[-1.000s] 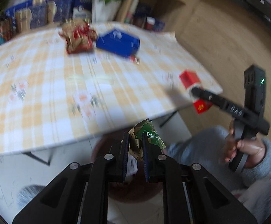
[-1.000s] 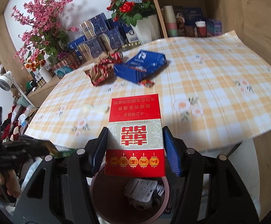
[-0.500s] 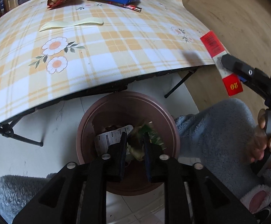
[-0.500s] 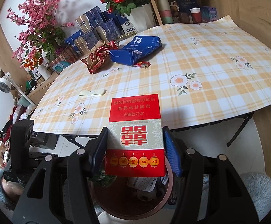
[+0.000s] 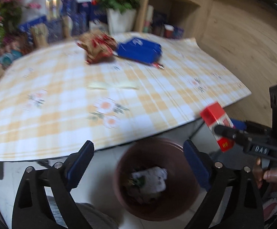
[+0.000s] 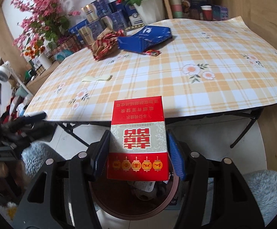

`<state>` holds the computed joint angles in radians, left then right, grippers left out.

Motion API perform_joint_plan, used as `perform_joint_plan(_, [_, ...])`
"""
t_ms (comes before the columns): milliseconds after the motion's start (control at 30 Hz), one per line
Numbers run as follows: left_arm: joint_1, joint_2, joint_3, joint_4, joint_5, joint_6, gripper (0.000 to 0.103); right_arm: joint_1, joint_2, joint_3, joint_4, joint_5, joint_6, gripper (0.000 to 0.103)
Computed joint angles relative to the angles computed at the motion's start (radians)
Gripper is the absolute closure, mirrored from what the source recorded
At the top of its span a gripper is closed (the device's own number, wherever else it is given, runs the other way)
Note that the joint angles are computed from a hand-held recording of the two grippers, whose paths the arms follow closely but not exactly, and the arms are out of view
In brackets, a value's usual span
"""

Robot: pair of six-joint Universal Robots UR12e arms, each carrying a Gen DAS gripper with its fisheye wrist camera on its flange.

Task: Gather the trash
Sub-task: 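Carry both items over the brown bin and open both tools to drop them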

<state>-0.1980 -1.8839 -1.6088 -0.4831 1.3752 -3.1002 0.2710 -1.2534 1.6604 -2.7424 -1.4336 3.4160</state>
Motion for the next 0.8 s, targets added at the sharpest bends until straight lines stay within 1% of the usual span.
perform_joint_plan(133, [-0.001,0.029,-0.048,0.107,0.087,-0.023,0.006,0.016,0.009,-0.010,0.027,-0.001,-0.055,0.044])
perform_joint_plan(233, [0.000,0.044,-0.086,0.174,0.117,-0.046,0.006,0.026,0.017,-0.020,0.052,0.005,-0.099,0.044])
perform_joint_plan(400, [-0.002,0.050,-0.119,0.266,0.163,-0.086,0.006,0.032,0.028,-0.033,0.101,0.020,-0.133,0.044])
perform_joint_plan(467, [-0.004,0.049,-0.119,0.266,0.181,-0.105,0.006,0.032,0.033,-0.039,0.125,0.022,-0.136,0.044])
perform_joint_plan(567, [0.001,0.047,-0.111,0.235,0.167,-0.115,0.006,0.032,0.037,-0.044,0.156,0.024,-0.135,0.044])
perform_joint_plan(800, [-0.001,0.043,-0.109,0.218,0.160,-0.103,0.006,0.038,0.037,-0.046,0.172,0.010,-0.144,0.044])
